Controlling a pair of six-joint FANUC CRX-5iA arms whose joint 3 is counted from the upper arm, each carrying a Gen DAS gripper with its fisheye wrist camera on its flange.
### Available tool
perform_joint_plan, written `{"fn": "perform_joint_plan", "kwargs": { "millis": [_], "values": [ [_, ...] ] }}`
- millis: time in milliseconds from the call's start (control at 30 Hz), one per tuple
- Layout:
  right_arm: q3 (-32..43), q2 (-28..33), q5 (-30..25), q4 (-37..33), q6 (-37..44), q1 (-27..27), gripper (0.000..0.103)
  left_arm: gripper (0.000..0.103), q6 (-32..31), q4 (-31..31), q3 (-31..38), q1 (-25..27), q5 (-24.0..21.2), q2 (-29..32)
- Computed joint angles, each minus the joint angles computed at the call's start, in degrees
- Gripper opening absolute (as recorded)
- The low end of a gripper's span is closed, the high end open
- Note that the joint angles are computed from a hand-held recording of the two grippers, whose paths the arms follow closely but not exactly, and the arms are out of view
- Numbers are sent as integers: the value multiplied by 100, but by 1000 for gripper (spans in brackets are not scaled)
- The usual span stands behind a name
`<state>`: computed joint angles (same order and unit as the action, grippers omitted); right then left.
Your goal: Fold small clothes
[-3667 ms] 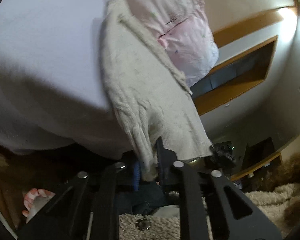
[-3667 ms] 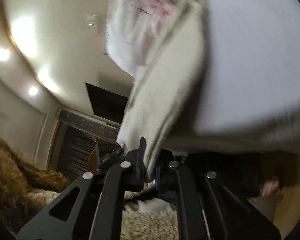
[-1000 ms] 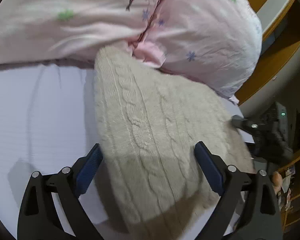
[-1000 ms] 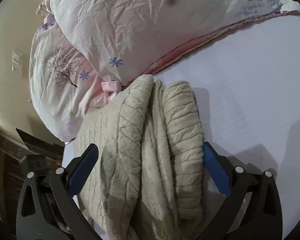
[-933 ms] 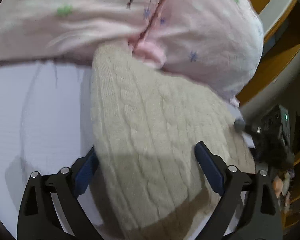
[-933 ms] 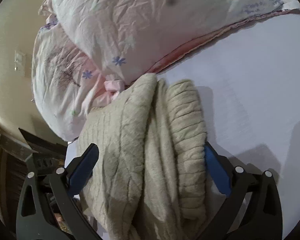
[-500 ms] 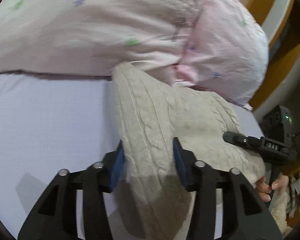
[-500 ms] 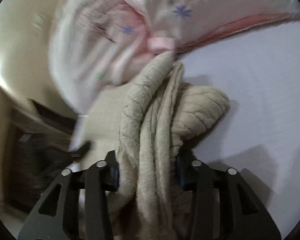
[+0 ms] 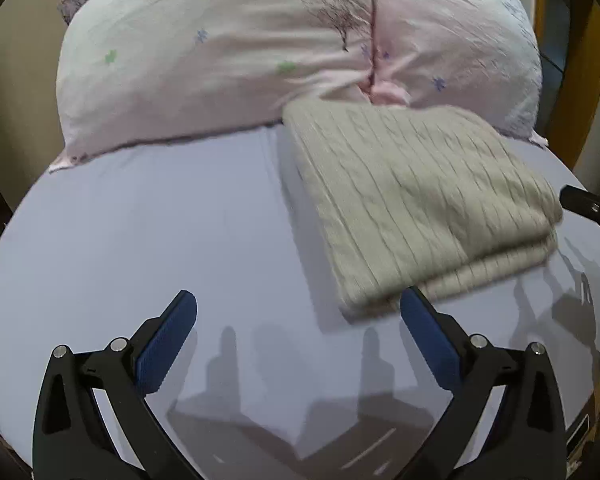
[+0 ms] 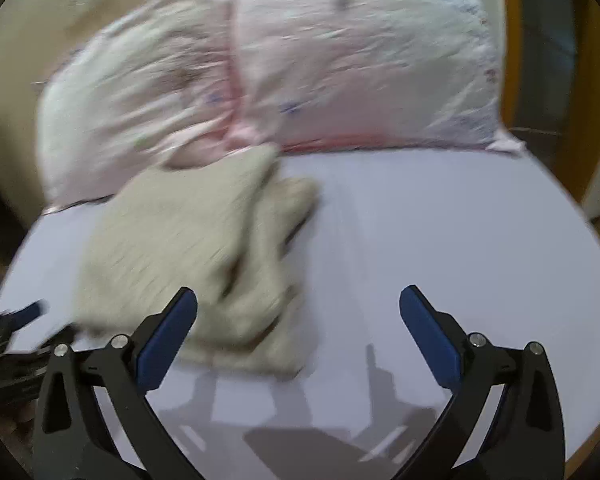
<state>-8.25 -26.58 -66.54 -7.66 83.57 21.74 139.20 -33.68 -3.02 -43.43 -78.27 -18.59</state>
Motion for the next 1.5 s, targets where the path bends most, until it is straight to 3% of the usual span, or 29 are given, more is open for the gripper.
{"fn": "perform_joint_plan", "kwargs": {
  "millis": [33, 133, 233, 300, 467, 1500],
  "values": [
    [69, 2, -138, -283, 199, -68, 101, 102, -1, 30, 3, -18, -39, 40],
    [-8, -12, -452, -195, 193, 315, 101, 102, -56, 157, 29, -4, -146, 186],
    [-263, 57, -481, 418, -280, 1015, 101, 102, -114, 138, 195, -59, -473, 399],
    [-348, 95, -482, 515, -491, 1183, 101, 102, -110, 112, 192, -84, -476, 395],
    [-900, -20, -289, 1816, -1511, 2088, 101, 102, -207, 617, -123, 358, -53, 111],
    [-1000, -56, -154, 1882, -1661, 2098, 101, 102, -248, 599, -149, 354, -25, 105]
  ]
}}
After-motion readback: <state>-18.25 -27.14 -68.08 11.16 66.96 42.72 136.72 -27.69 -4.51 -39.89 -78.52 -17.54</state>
